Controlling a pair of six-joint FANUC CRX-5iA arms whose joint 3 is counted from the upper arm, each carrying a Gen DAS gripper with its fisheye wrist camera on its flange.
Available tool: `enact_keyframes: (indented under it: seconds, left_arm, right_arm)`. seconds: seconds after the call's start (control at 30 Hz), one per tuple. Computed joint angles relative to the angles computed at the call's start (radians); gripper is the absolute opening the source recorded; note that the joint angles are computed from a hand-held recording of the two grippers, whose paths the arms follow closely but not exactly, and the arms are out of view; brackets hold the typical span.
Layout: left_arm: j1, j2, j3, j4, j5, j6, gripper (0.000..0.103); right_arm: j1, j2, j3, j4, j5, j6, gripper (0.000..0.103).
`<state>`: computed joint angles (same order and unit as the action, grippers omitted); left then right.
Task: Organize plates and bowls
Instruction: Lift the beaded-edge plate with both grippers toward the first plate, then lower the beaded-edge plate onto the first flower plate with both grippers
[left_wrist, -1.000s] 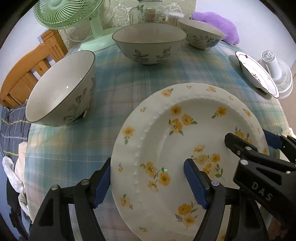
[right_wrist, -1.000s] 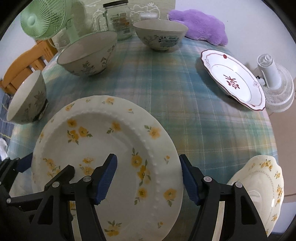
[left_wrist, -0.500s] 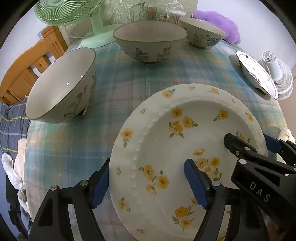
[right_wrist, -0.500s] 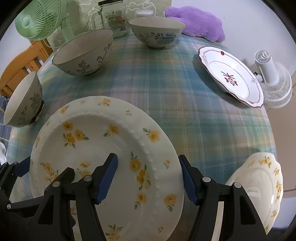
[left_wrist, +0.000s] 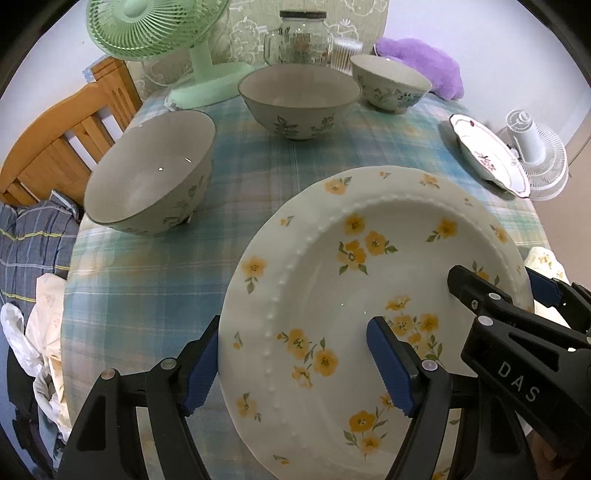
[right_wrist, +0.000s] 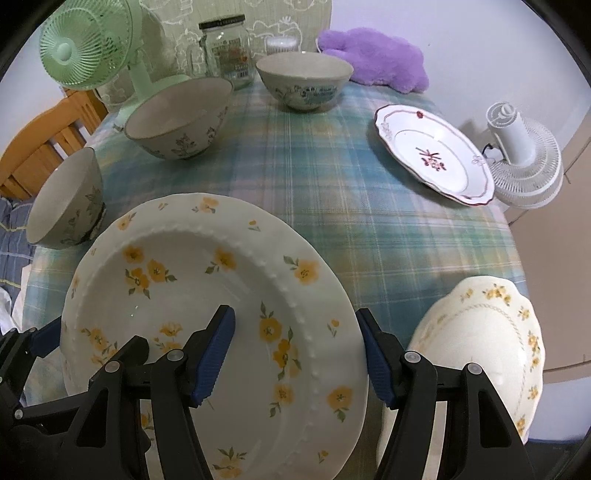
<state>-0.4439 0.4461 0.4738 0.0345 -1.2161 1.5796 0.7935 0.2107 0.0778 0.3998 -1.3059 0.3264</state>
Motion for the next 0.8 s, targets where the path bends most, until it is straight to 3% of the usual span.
enact_keyframes:
  seconds: [0.4, 0.8]
  left_arm:
    - [0.013, -0.09, -0.094, 0.031, 0.049, -0.048, 0.075]
    - [-0.075, -0.105, -0.071, -0.05, 0.024, 0.1, 0.075]
  right_arm:
    - [0.073, -0.039, -0.017, 0.064, -0.053, -0.117, 0.069]
    - [0.079, -0.17, -0.15, 0.069, 0.0, -0.102, 0.069]
